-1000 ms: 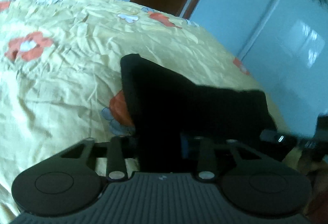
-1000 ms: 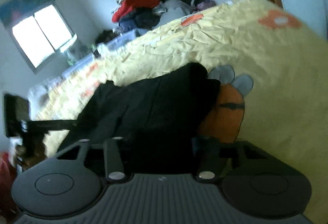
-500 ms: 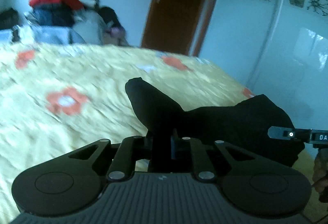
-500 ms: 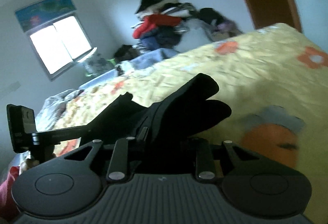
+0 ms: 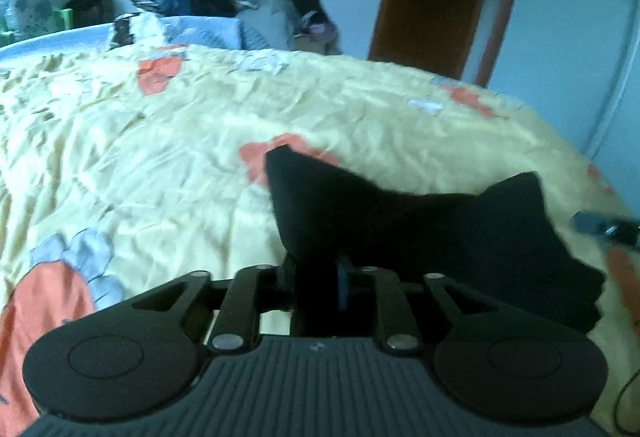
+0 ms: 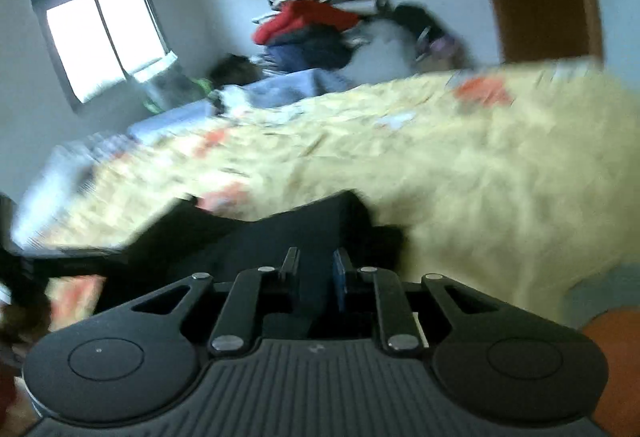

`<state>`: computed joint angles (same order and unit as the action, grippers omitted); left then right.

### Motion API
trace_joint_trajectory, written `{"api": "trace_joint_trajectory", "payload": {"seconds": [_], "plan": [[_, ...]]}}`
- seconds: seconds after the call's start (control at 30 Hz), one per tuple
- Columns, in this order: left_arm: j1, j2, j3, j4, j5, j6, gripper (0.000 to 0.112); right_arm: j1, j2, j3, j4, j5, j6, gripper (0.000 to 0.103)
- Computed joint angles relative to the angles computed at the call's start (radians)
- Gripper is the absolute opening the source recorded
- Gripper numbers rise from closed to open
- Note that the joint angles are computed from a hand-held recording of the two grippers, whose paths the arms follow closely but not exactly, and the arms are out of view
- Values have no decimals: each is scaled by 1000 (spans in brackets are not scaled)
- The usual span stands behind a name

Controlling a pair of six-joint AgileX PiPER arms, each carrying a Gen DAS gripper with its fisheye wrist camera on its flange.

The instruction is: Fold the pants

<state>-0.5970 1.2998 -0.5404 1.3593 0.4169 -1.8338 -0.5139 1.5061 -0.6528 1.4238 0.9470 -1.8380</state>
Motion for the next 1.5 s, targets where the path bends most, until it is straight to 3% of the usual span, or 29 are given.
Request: {"api": "trace_joint_trajectory", "payload": {"seconds": [0.07, 0.1, 0.17, 0.2, 0.27, 0.33, 0.43, 0.5, 0.57, 0.67, 0.77, 0.87, 0.93, 1.03, 1.1, 1.27, 1.33, 1.4, 1.5], "plan": [[-58, -21, 7, -4, 105, -28, 41, 0, -51, 20, 13, 24, -34, 17], [-109, -17, -9, -21, 199, -34, 47, 13, -76, 20, 11, 39, -39, 17], [-173, -17, -36, -24, 315, -52, 59, 81, -108, 16, 15, 9, -53, 17], [-178, -20, -50, -22, 313, -42, 70, 141, -112, 9, 17, -31, -53, 17], [-186, -15, -75, -14, 280, -24, 79, 249, -66, -32, 11, -92, -11, 17], [-203, 22, -106, -16, 260, 0, 79, 340, 17, -86, 7, -159, 41, 17], [-219, 94, -137, -13, 234, 35, 82, 428, 71, -81, 13, -354, -8, 16], [-211, 140, -144, -2, 223, 38, 84, 386, 83, -44, 87, -317, -95, 15], [-178, 194, -149, 3, 184, 29, 87, 324, 88, -44, 56, -254, -62, 14], [-145, 220, -173, -69, 186, 71, 86, 302, 54, -52, 6, -218, 45, 16], [-103, 195, -160, -12, 129, 7, 88, 360, -5, -26, 65, -304, -51, 17], [-45, 263, -237, -142, 87, 159, 92, 441, 67, -68, 105, -445, -87, 16], [-16, 303, -258, -193, 64, 196, 97, 409, 132, -100, 153, -389, -83, 16], [3, 293, -237, -177, 39, 138, 101, 395, 138, -134, 70, -368, 67, 16], [-15, 282, -222, -150, 65, 102, 101, 398, 58, -70, 99, -385, 27, 17], [-80, 252, -198, -143, 139, 43, 99, 320, -133, 98, 47, -291, -66, 19], [-98, 245, -189, -140, 147, 13, 99, 331, -133, 127, 34, -329, -91, 18], [-116, 256, -193, -145, 167, 6, 100, 299, -92, 144, 99, -285, -167, 18], [-149, 260, -203, -168, 220, 21, 100, 317, -79, 126, 91, -297, -113, 18]]}}
